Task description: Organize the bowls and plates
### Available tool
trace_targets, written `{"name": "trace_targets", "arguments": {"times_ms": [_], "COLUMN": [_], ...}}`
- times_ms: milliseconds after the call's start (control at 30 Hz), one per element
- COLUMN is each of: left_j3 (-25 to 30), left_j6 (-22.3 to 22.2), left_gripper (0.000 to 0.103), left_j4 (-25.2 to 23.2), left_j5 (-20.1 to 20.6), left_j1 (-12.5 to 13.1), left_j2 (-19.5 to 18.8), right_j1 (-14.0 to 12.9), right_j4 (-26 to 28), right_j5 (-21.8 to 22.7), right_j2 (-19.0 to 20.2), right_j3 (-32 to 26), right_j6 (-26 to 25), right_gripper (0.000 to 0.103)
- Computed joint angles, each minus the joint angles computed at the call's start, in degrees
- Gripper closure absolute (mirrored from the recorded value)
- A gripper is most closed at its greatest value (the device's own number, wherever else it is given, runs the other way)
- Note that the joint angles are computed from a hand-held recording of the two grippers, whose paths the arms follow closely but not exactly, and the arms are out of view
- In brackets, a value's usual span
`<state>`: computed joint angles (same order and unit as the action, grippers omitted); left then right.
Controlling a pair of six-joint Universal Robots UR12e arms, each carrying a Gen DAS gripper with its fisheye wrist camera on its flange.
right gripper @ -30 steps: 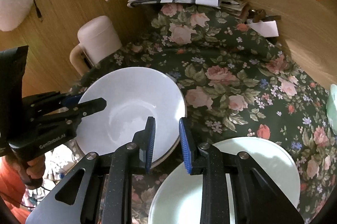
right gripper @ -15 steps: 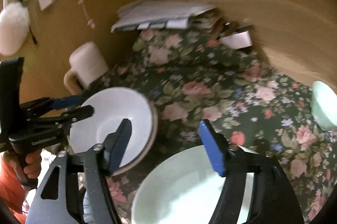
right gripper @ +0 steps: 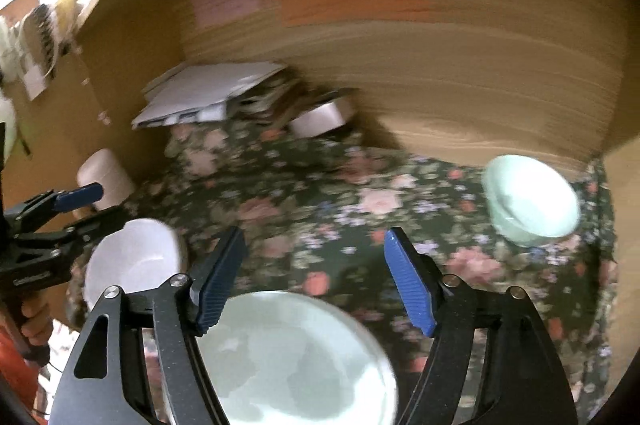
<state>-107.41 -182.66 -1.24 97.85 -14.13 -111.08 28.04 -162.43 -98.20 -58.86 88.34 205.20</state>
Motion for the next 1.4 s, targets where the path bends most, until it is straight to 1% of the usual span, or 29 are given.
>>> {"name": "trace_targets", "arguments": {"times_ms": [133, 200, 233, 333, 400, 533, 700, 900, 1067, 1233, 1300, 1367, 1400], "left_j3": [3.2, 4.7, 5.8, 8.5, 10.4, 13.9, 17.9, 22.3, 26.3, 29.4, 29.7, 30.0, 30.1], "left_j6": [2.2, 2.9, 3.1, 3.4, 3.3, 3.7, 4.9, 5.4, 5.4, 7.9, 8.8, 9.9, 10.4], "left_gripper": [0.029, 0.026, 0.023, 0.023, 0.023, 0.023, 0.023, 0.023, 0.023, 0.023, 0.023, 0.023, 0.023], "left_j4": [0.0, 0.0, -0.2, -1.0, -2.0, -3.7, -5.8, -8.7, -11.9, -15.9, -15.8, -15.6, -15.8], "left_j5": [-1.6, -1.9, -1.8, -1.9, -2.7, -3.2, -5.1, -4.4, -2.5, -2.4, -2.3, -2.7, -3.0], "left_j1": [-1.6, -2.3, -2.7, -3.7, -4.1, -5.1, -5.6, -6.2, -6.8, -7.1, -7.3, -7.3, -7.3], "left_j2": [-1.8, -2.7, -3.4, -5.1, -6.2, -8.3, -11.0, -14.3, -17.1, -19.2, -19.7, -20.1, -20.2], "right_j1": [-1.1, -1.7, -2.0, -3.0, -3.6, -5.0, -6.6, -8.3, -9.7, -10.9, -11.3, -11.6, -11.6], "right_j4": [0.1, 0.1, 0.0, -0.1, 0.2, 1.3, 3.6, 6.8, 8.8, 11.5, 11.1, 11.0, 11.5], "right_j5": [-2.7, -4.1, -4.8, -6.4, -7.6, -9.1, -10.0, -9.8, -7.9, -4.7, -3.1, -1.8, -2.2], "right_j2": [-1.3, -1.9, -2.2, -3.0, -3.6, -4.3, -4.5, -3.1, -2.0, -1.0, -0.9, -0.9, -0.8], "right_j3": [1.9, 2.8, 3.3, 4.6, 5.4, 6.5, 7.4, 7.0, 6.5, 5.7, 5.9, 5.9, 5.7], "right_j6": [1.1, 1.7, 2.2, 3.5, 4.4, 6.4, 8.8, 11.1, 12.3, 12.5, 12.8, 12.6, 12.6], "right_gripper": [0.034, 0.034, 0.034, 0.034, 0.034, 0.034, 0.033, 0.034, 0.034, 0.053, 0.055, 0.060, 0.061]}}
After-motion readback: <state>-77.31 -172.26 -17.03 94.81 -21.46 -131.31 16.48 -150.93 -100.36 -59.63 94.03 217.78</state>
